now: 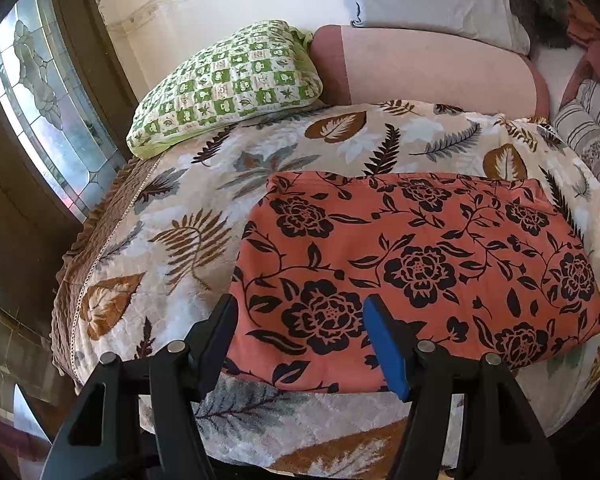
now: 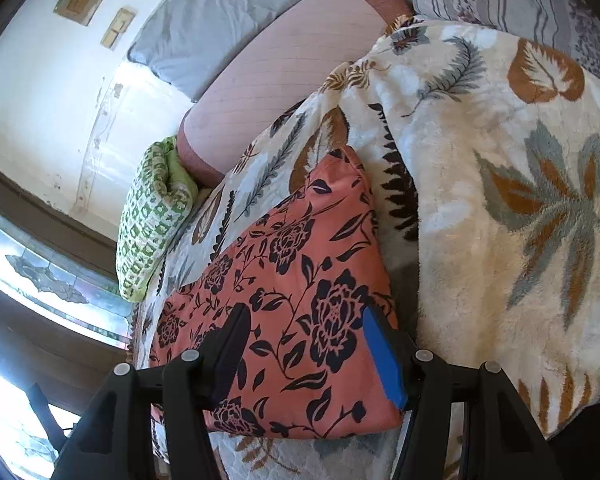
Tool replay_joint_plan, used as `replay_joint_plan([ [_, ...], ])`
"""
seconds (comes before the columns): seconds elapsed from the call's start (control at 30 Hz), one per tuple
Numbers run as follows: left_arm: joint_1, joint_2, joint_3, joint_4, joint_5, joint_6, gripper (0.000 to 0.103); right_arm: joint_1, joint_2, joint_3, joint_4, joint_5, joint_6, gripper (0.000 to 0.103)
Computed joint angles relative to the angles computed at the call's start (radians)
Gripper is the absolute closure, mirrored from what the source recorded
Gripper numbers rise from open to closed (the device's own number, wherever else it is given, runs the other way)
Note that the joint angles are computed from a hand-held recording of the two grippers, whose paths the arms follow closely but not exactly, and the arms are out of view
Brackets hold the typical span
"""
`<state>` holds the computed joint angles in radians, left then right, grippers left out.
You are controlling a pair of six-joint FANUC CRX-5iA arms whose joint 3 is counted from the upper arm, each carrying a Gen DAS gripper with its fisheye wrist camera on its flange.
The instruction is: Fold small clothes
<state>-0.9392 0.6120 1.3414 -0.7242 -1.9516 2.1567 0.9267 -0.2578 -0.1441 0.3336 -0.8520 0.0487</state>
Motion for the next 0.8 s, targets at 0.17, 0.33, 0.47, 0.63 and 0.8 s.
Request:
replay_joint_plan([
  [0.17, 0.004, 0.015, 0.02, 0.001, -0.007, -0.014, 0.037, -0.011, 0.001, -0.005, -0.011, 0.015, 0.005, 0.042],
  [0.33, 0.007, 0.019, 0.022, -0.002, -0.004, -0.021, 0.037, -0.014, 0.01, 0.0, -0.009, 0.031, 0.009, 0.042],
  [0.47, 0.034, -0.011, -0.058, 0.038, 0.058, 0.005, 0.035, -0.015, 0.034, 0.029, -0.032, 0.065, 0.047, 0.042],
  [0.63, 0.152, -0.012, -0.163, 0.192, 0.085, 0.04, 0.035, -0.003, 0.083, 0.087, -0.101, 0.065, 0.128, 0.042],
  [0.8, 0.165, -0.118, -0.409, 0.227, 0.176, 0.068, 0.03, -0.004, 0.132, 0.131, -0.263, -0.057, 0.266, 0.043],
])
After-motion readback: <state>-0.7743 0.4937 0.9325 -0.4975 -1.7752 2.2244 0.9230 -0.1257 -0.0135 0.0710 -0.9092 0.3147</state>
